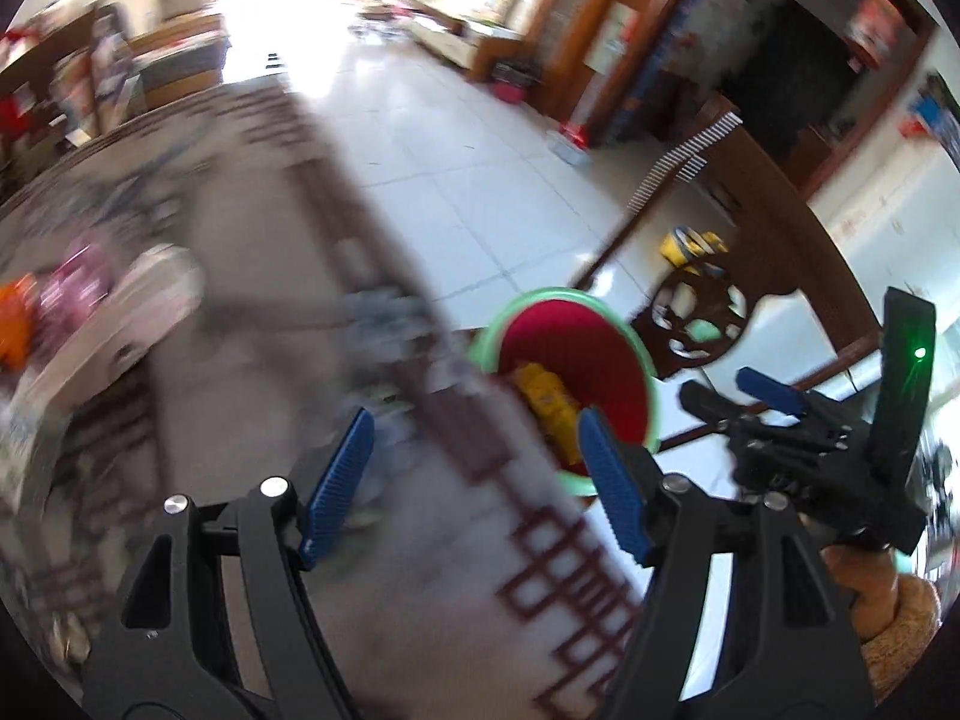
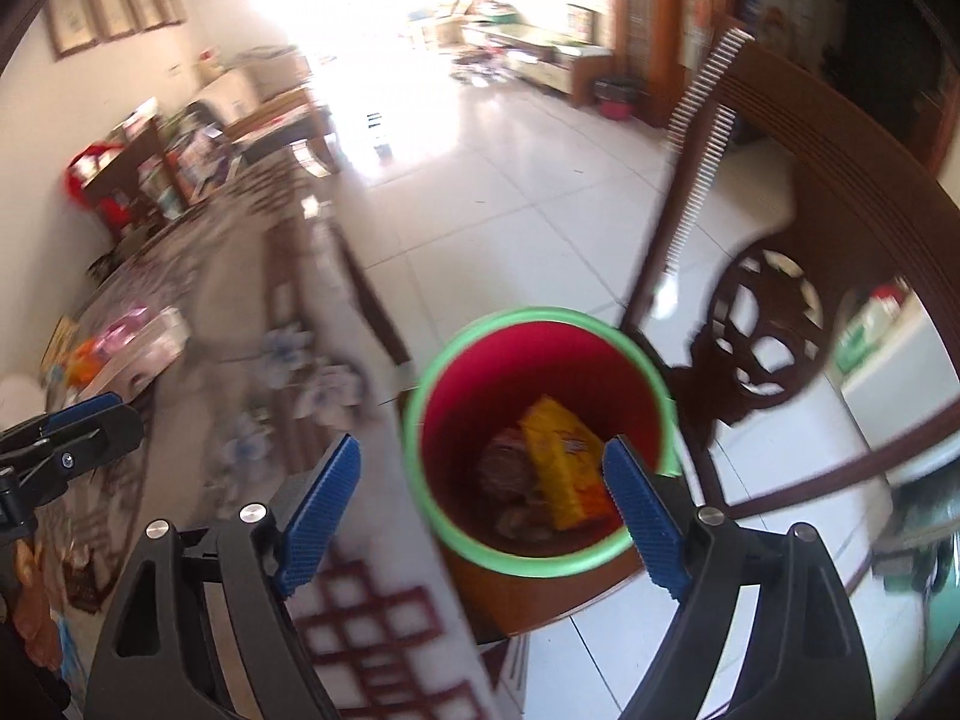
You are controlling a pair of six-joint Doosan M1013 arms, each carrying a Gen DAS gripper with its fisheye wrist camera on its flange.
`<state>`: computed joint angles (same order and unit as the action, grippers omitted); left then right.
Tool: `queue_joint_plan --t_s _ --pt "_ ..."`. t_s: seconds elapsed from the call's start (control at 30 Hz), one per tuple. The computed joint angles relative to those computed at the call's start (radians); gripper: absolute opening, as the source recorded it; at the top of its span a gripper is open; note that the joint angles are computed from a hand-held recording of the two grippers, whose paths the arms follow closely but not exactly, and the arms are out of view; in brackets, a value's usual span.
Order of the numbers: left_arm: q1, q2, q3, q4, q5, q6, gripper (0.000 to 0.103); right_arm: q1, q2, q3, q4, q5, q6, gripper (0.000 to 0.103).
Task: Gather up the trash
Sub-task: 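Open the left gripper to drop the iced tea carton into the bucket, then grasp the brown snack package with the left gripper while the right grasps crumpled foil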
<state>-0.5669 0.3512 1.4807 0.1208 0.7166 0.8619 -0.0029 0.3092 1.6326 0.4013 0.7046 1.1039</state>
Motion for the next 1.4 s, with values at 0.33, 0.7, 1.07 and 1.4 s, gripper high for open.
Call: queue_joint_plan --t_s 0.33,0.7,1.07,1.4 --pt "0.034 -0.189 0.290 0.239 0.155 -0.487 0.071 0.090 -0.011 0.017 0.048 0.044 -0.160 0.082" --pt "0.076 -0.283 0.459 0.178 0.276 -0.584 0.071 0.203 0.007 0.001 0.080 0.148 -0.223 0.082" --pt "0.190 -0.320 0.560 -0.041 0.037 -0.293 0.026 0.379 0.055 -0.085 0.027 0.166 -0.187 0.082" --pt "0.255 -0.369 0.617 -0.165 -0.073 -0.127 0.025 0.530 0.215 -0.301 0.020 0.236 -0.094 0.082"
